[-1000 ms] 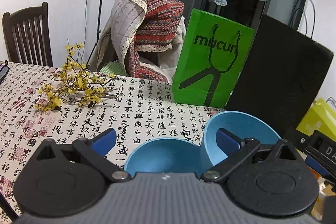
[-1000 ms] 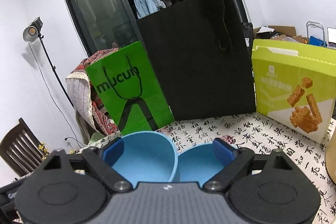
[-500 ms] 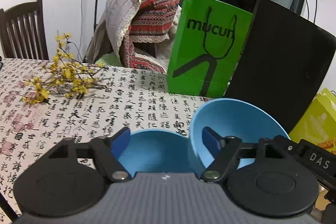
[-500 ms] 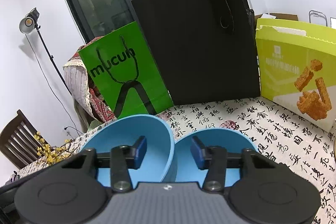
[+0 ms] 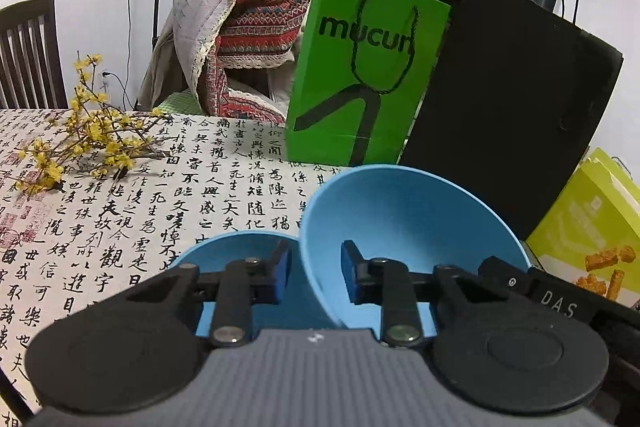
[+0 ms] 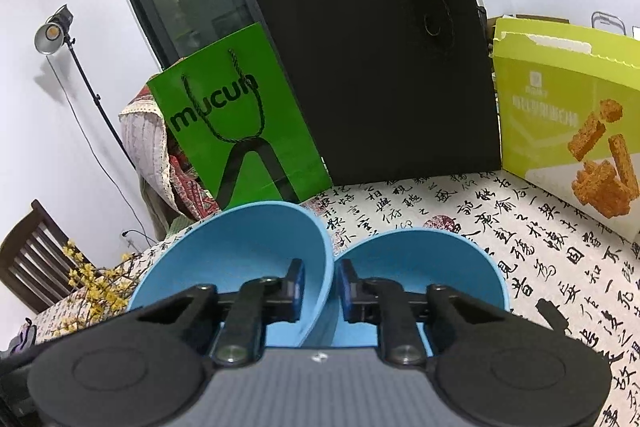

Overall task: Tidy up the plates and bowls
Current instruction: 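Close the left gripper on the bowl rim while the right gripper closes on it, then lift the top blue bowl off the two lower bowls with both grippers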

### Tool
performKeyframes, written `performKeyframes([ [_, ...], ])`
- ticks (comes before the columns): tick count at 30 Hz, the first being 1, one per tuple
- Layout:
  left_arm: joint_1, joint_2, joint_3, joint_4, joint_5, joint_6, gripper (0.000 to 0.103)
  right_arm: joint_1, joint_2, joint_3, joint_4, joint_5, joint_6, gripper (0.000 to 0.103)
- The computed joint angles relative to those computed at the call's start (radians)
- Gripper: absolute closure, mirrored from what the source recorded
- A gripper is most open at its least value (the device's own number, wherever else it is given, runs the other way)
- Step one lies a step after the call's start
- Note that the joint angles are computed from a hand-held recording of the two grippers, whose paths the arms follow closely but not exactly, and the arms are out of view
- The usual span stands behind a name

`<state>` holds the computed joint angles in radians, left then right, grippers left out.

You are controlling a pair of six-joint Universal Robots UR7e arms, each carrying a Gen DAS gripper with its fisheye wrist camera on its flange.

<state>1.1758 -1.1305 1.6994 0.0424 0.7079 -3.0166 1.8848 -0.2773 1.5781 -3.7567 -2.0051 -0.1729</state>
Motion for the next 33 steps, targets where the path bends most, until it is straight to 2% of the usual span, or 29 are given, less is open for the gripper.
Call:
performKeyframes([
  [18,-0.023,-0.037,0.05,-0.085,-0.015,0.072,0.081,0.014,0.014,-0.007,-0.041,-0.012,-0.034,0.091],
  [25,-0.038,-0.079,0.094,-0.123,-0.036,0.121,0.081,0.033,0.026,-0.007,-0.066,-0.024,-0.055,0.091],
  [33,-0.048,-0.129,0.13,-0.111,-0.045,0.118,0.081,0.061,0.029,0.01,-0.081,-0.037,-0.057,0.091],
])
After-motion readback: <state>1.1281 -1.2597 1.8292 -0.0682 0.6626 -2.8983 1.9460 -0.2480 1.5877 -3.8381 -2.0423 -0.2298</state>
